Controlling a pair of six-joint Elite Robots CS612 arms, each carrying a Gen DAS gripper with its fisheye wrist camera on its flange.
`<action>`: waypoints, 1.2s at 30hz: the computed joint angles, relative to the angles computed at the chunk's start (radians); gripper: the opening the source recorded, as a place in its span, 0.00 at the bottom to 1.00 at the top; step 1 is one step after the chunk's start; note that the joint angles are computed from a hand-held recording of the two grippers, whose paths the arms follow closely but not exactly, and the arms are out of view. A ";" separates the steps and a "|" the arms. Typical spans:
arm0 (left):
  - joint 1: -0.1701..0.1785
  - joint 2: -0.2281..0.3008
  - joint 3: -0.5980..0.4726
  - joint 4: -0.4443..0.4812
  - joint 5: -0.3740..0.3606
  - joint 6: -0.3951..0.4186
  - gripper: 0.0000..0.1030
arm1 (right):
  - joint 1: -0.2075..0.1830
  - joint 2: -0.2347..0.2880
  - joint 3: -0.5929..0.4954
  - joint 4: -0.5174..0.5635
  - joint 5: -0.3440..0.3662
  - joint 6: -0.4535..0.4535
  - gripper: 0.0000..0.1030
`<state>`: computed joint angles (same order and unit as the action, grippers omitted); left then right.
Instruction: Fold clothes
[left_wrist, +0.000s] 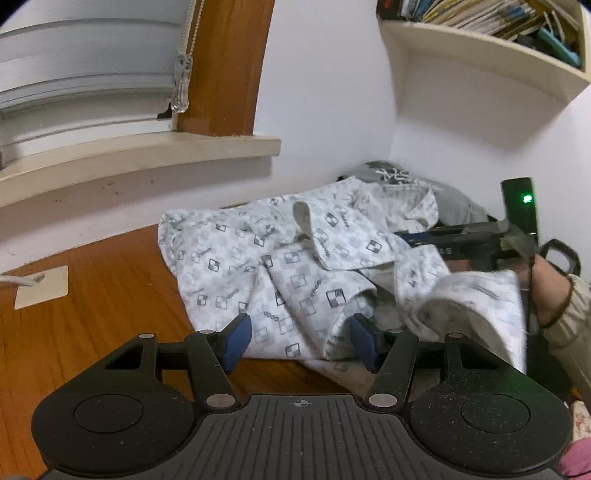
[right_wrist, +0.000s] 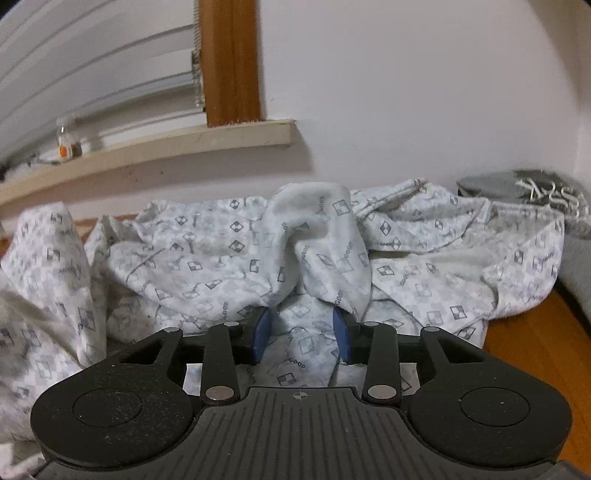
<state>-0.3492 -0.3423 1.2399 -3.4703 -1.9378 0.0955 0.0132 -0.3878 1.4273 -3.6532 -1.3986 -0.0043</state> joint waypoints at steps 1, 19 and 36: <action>-0.003 0.003 -0.005 -0.008 0.029 -0.003 0.61 | -0.001 0.000 0.000 -0.002 0.002 0.004 0.37; 0.021 -0.061 0.045 -0.320 0.338 0.118 0.02 | -0.002 0.013 0.007 -0.095 0.004 0.021 0.37; 0.126 -0.063 -0.009 0.007 0.517 0.070 0.15 | -0.007 0.011 0.010 -0.098 0.022 0.009 0.38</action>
